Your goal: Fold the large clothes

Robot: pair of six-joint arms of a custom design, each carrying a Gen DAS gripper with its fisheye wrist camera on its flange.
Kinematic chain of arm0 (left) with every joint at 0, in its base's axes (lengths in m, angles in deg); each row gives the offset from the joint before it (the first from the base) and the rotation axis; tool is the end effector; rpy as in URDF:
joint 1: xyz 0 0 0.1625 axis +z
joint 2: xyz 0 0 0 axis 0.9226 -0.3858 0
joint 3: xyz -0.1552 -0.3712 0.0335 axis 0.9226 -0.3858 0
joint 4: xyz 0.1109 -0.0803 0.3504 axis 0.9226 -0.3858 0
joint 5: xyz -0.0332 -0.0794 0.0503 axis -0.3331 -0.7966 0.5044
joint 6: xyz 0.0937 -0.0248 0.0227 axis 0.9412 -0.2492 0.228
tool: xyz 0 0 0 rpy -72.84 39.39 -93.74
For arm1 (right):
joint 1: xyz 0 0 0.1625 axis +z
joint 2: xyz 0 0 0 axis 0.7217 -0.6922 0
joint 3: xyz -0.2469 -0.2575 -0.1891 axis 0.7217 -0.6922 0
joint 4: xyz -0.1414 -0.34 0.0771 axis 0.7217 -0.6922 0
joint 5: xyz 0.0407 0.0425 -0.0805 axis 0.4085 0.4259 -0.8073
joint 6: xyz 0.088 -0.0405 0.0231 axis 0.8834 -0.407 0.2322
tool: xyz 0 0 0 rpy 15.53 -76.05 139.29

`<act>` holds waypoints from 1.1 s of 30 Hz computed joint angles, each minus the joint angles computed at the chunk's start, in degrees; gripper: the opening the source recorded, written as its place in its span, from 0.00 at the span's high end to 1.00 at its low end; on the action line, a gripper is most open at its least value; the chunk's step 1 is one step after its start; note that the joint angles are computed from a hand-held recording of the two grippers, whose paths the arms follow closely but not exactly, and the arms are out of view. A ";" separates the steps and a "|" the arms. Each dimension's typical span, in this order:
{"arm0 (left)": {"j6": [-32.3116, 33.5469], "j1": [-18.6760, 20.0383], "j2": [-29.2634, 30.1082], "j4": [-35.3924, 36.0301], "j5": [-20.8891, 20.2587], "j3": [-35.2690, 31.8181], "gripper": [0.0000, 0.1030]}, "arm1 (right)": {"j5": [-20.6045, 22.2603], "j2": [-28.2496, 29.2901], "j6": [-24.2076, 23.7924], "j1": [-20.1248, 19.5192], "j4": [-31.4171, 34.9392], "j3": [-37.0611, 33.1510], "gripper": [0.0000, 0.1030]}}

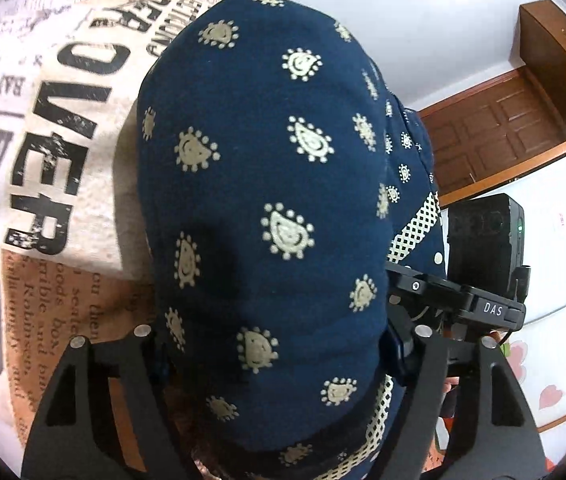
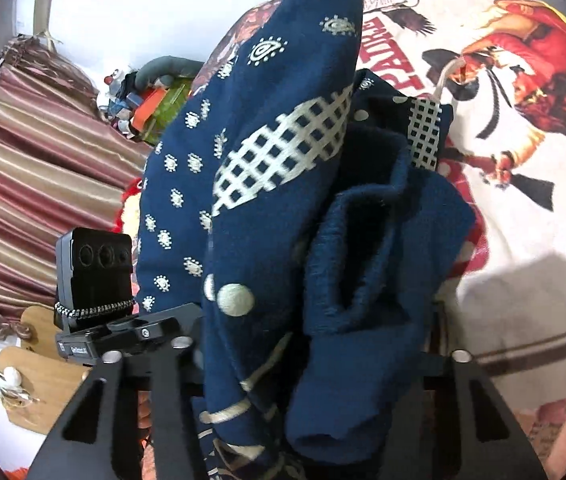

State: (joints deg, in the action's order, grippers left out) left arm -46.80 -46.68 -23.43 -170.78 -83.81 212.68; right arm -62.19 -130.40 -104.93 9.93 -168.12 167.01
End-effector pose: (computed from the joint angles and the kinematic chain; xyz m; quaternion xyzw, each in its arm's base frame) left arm -0.3006 -0.2946 -0.0578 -0.0187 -0.9772 0.2103 0.0212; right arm -0.0738 -0.3635 0.3244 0.1645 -0.9844 0.0617 0.0026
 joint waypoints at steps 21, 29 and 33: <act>-13.32 -16.98 -28.78 24.76 11.76 12.67 0.30 | 0.02 -16.34 10.87 21.62 4.65 7.49 0.69; -29.61 -27.84 -42.91 41.77 13.27 19.68 0.30 | -1.62 -18.56 21.02 34.17 1.98 13.14 0.69; -40.30 -34.14 -51.65 49.74 11.26 25.43 0.30 | -3.06 -17.27 26.17 38.89 -1.72 17.91 0.69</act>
